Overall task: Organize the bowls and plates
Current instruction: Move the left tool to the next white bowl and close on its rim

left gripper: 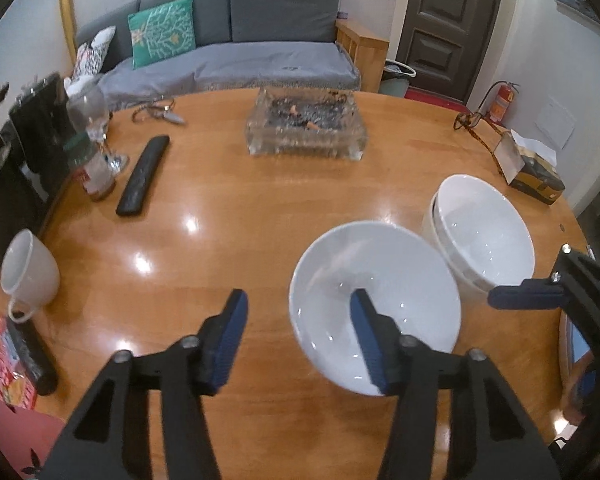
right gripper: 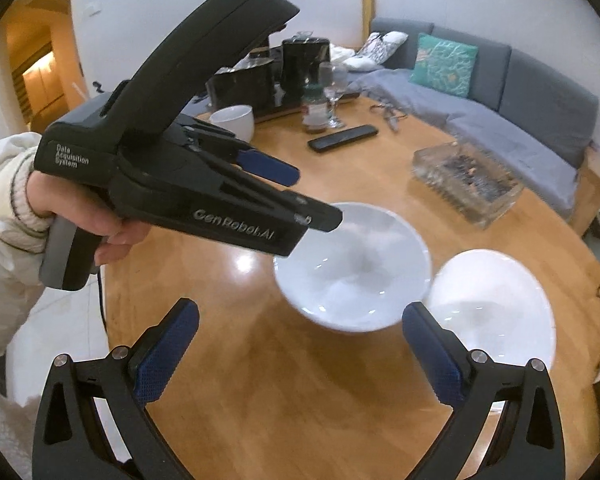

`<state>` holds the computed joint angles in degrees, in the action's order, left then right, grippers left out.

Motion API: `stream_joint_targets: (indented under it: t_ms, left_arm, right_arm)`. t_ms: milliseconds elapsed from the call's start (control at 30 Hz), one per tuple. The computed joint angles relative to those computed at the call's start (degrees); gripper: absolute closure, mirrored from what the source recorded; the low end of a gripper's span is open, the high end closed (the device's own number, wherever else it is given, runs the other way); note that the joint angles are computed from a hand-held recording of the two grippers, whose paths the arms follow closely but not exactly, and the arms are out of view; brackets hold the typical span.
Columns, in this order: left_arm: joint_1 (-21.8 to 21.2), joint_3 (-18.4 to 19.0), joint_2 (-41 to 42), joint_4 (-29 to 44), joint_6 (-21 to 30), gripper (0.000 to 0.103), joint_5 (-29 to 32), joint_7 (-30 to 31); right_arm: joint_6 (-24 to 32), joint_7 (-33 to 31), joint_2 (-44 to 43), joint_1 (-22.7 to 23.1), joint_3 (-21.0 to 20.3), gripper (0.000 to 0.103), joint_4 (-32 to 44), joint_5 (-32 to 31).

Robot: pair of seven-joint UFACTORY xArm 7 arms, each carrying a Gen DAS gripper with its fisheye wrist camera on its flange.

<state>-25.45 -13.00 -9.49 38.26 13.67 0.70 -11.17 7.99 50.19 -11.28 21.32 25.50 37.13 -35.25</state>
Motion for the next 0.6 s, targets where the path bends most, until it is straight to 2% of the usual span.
stream_joint_targets:
  t_ms: [100, 233, 300, 400, 533, 600]
  left_arm:
    - [-0.3, 0.4, 0.6, -0.4, -0.6, 0.062, -1.0, 0.8]
    - [-0.9, 0.9, 1.7, -0.3, -1.0, 0.073, -2.8, 2.7]
    - [-0.7, 0.6, 2.4, -0.1, -1.6, 0.079, -2.6, 2.4]
    - [-1.0, 0.6, 3.6, 0.5, -2.1, 0.085, -3.4, 3.0]
    - [-0.4, 0.1, 5.6, 1.6, -3.0, 0.085, -1.2, 1.2]
    - [-0.5, 0.2, 6.2, 1.9, -3.1, 0.085, -1.9, 1.8]
  right_arm:
    - [1.2, 2.6, 1.9, -1.0, 0.9, 0.010, 1.3, -2.6]
    - [1.9, 3.1, 4.2, 1.0, -1.4, 0.009, 1.9, -2.6]
    - [3.0, 6.2, 4.3, 1.1, -1.6, 0.008, 2.1, -5.7]
    - [3.8, 7.4, 4.4, 2.3, -2.9, 0.008, 2.3, -7.0]
    - [4.4, 5.5, 5.5, 4.1, -4.9, 0.010, 2.5, -4.5]
    - [4.9, 7.4, 6.2, 4.1, -5.0, 0.010, 2.9, -6.3]
